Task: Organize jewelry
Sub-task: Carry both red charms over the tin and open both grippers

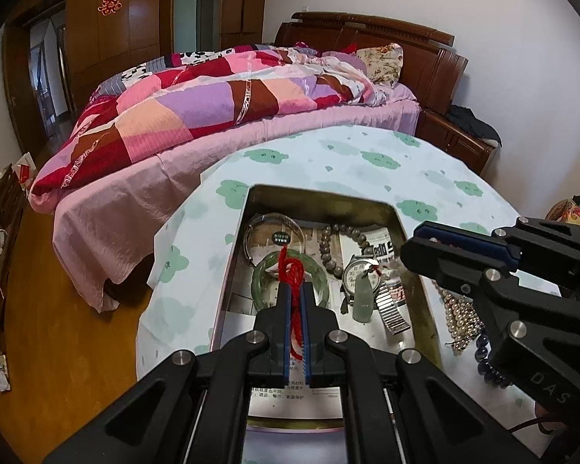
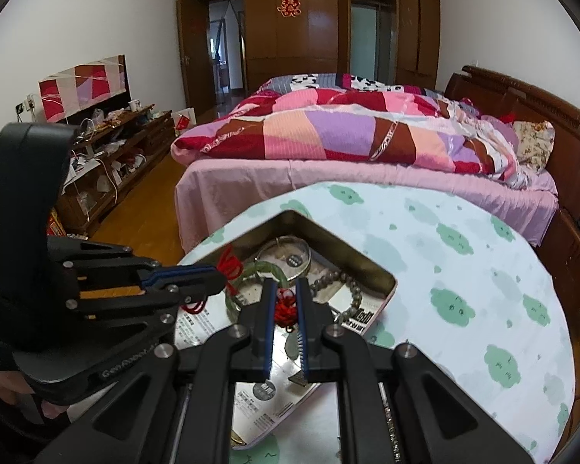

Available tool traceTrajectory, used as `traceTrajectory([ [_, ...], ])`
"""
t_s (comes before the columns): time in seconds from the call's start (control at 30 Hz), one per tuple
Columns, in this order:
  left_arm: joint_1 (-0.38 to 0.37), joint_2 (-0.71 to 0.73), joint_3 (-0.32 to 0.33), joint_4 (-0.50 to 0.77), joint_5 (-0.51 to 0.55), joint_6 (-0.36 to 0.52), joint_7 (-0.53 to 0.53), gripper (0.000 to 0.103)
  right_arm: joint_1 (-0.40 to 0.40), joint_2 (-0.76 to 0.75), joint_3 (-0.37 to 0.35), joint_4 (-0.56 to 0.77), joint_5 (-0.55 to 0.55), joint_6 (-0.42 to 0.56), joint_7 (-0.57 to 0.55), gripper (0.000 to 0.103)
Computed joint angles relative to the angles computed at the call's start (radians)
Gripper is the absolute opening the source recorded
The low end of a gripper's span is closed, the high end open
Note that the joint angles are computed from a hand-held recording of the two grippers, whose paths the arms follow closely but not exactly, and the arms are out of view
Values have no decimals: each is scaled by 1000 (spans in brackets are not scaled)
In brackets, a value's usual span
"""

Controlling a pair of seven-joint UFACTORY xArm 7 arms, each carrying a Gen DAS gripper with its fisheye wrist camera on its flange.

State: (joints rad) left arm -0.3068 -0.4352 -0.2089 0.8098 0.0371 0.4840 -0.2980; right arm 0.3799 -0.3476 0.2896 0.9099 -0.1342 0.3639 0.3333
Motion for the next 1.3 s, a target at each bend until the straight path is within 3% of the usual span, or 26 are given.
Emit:
traceTrajectory([
  [0.83,-17,17,19,-15,-21,-11,15,7,29,17,-28,-32,56,12,-22,16],
  [0.87,-19,15,21,-16,-25,-15,21,12,31,14,-32,-36,64,9,-23,17],
  [0.93,0,9,4,-17,-8,-22,1,40,24,8,-29,-42,64,0,-14,21],
  [0.97,18,1,-11,-22,11,-30,-27,62,17,3,-25,-47,59,-6,-5,30],
  [1.07,-7,-7,23,-36,-24,-57,-12,64,2,-8,-19,-59,49,-28,18,46],
  [1.17,-7,-11,34,-39,-46,-66,-9,64,-7,-17,-17,-68,43,-33,36,47],
  [1.3,33,-10,-1,-33,-6,-51,-48,65,-14,-49,-23,-93,47,-33,51,57],
])
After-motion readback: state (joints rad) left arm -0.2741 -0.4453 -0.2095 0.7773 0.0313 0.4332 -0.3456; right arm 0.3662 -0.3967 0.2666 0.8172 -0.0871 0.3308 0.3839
